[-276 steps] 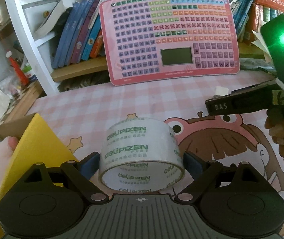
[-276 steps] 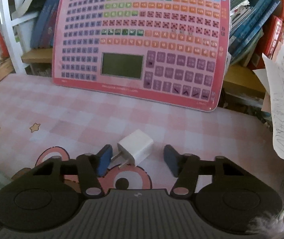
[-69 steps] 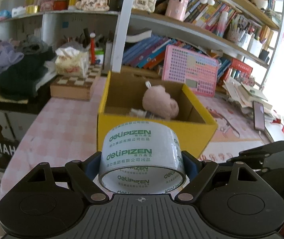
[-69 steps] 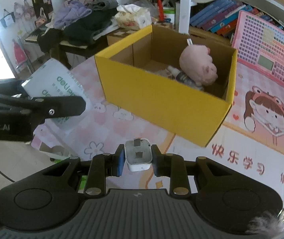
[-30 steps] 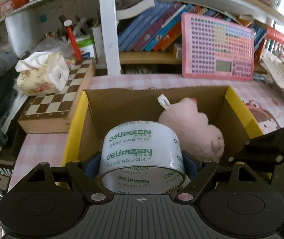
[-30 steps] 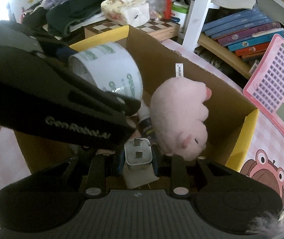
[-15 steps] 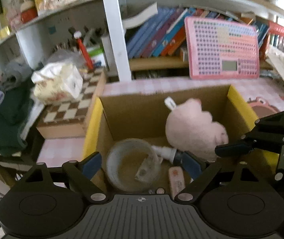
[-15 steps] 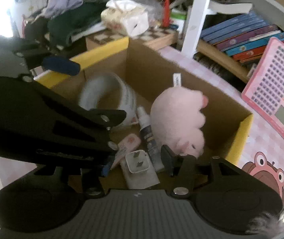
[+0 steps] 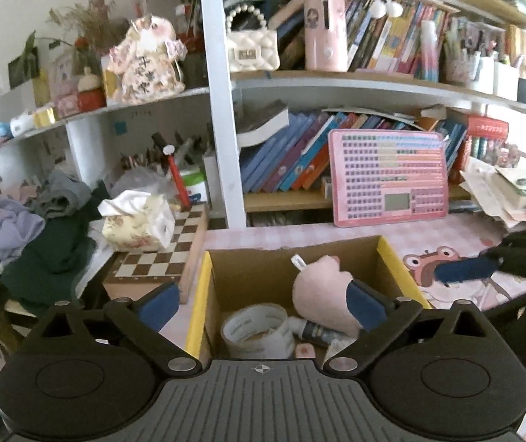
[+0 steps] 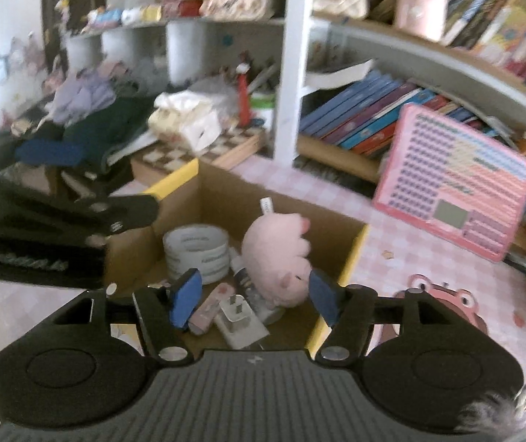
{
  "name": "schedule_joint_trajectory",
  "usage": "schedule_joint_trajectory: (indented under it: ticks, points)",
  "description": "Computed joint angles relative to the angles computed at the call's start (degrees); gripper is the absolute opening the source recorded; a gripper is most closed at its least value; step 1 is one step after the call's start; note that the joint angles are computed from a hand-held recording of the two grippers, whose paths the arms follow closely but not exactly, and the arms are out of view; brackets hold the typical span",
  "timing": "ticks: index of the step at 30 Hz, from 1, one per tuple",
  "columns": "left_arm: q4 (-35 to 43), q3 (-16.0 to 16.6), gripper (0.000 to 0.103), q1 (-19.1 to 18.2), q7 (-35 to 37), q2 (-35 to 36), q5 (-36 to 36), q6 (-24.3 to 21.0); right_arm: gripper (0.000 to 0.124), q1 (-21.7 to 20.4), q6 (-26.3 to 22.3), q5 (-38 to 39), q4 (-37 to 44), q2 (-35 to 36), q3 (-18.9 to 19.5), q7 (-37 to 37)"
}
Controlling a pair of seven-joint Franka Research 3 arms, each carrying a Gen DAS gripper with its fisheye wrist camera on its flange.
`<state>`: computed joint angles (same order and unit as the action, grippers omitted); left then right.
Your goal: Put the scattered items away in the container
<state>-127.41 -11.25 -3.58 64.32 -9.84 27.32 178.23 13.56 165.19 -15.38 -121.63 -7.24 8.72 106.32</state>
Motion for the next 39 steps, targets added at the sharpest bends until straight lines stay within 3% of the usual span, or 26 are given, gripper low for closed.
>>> schedule_joint_trajectory:
  ticks: [3,7,14,18,21,31,39]
  points:
    - [-4.56,3.73,0.1,-4.54,3.89,-3.6,-4.56,1.69,0.069,-3.23,0.44,-7.79,-4.39,-4.62,3.08,9.16]
    - [-10.07,7.41,0.1,-9.37,8.52,-8.72,-9.38,3.41,0.069,-7.73,-0.8,-12.53,-10.33,-11.48,7.61,18.34]
    - [-17.61,10.04,0.101,-12.3,10.93,-15.58,-11.6,5.97,0.069,-12.1,-5.85,-12.3,-19.25,-23.21,13.63,28.35]
    - [-21.15,14.05,0.101,-17.0,13.61,-18.88,-12.72,4.11,0.071,-11.93,-9.71,-10.04,-23.27,-29.11,15.63,31.62]
    - [-23.48,15.33,0.101,-19.14,14.96,-21.12,-14.72,2.06,0.074,-11.34,-12.78,-8.51,-25.66,-32.99,17.05,33.85]
    - [-27.23,12.27,0.101,-19.09,17.18,-24.93,-19.24,-4.73,0.083,-8.07,-23.02,-6.09,-28.5,-38.56,19.56,40.27]
    - [-28.0,12.11,0.101,-21.31,20.12,-26.31,-23.51,-11.1,0.085,-3.67,-25.45,-5.79,-28.74,-37.3,17.85,38.5]
